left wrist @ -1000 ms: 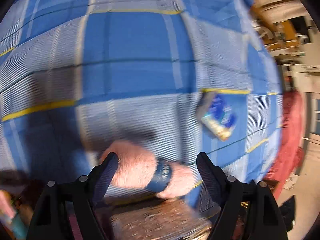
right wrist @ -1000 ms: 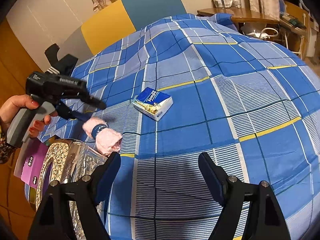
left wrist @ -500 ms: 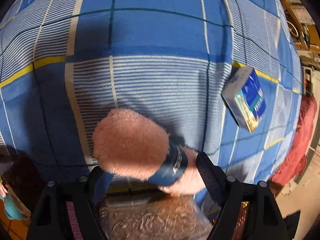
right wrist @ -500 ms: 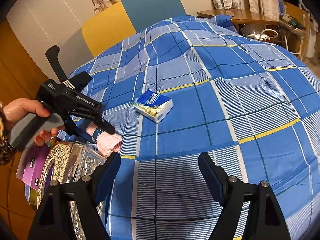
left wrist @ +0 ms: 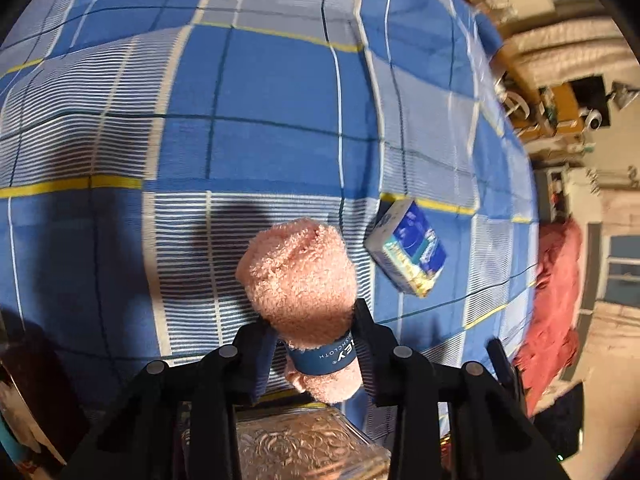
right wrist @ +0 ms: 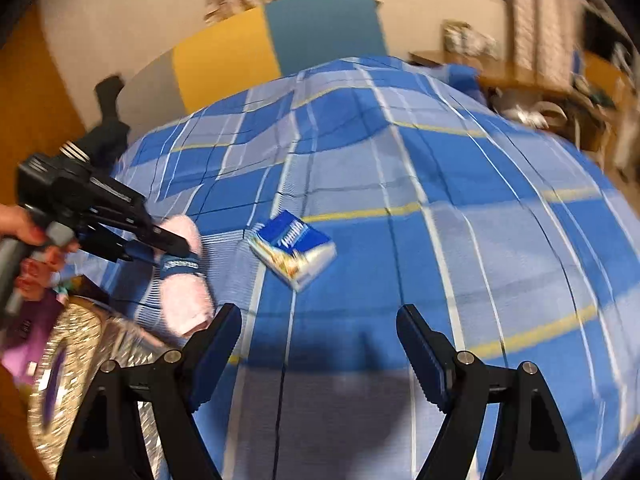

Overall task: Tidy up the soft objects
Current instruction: 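Grasp the Tempo tissue pack with the right tool while left holds towel roll, then carry the towel roll over the gold tray with the left tool while right holds tissues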

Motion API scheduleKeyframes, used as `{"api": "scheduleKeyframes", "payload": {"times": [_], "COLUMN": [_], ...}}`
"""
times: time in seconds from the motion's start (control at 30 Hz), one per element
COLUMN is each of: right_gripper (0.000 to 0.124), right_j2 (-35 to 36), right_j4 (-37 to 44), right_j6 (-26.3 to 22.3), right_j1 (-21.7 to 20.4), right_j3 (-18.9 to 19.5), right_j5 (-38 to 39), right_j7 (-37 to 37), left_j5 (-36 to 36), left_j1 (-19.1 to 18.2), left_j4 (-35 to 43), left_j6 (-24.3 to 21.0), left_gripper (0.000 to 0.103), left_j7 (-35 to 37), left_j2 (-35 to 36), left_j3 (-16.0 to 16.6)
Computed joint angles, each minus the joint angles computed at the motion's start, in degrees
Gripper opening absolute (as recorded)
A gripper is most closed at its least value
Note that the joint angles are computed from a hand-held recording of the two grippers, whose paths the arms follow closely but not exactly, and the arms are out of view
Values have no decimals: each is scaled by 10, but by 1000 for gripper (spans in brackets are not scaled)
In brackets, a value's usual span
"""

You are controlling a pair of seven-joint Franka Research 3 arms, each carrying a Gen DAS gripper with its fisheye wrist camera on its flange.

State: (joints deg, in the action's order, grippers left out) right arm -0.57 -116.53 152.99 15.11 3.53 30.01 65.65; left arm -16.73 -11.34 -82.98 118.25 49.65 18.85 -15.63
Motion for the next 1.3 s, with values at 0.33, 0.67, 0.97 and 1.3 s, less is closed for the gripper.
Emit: {"api": "scheduleKeyframes", "payload": {"times": [0.33,0.67,0.97,1.3], "right_gripper": [82,68,66,66], "right_j2": [176,215,182,147], "right_j4": [203,241,191,150], "right_j6": [-61,-91,-35,-14], "right_j1": [26,44,72,73], "right_j3": [3,-8,-30,-32], "right_j5": [-162,-217,-296,-366], "right_j7": [12,68,172,266], "left_j5": [-45,28,54,124], "left_j1": [2,-17,-35,-45], "left_j4": [-111,-160,-272,-423], "left_j6": [154,235,303,427], "left_gripper": [36,36,36,36], "left_j7": [10,-7,-20,-87], "left_j2": [-91,-159,-273,-413], "left_j3": [3,14,26,29]}}
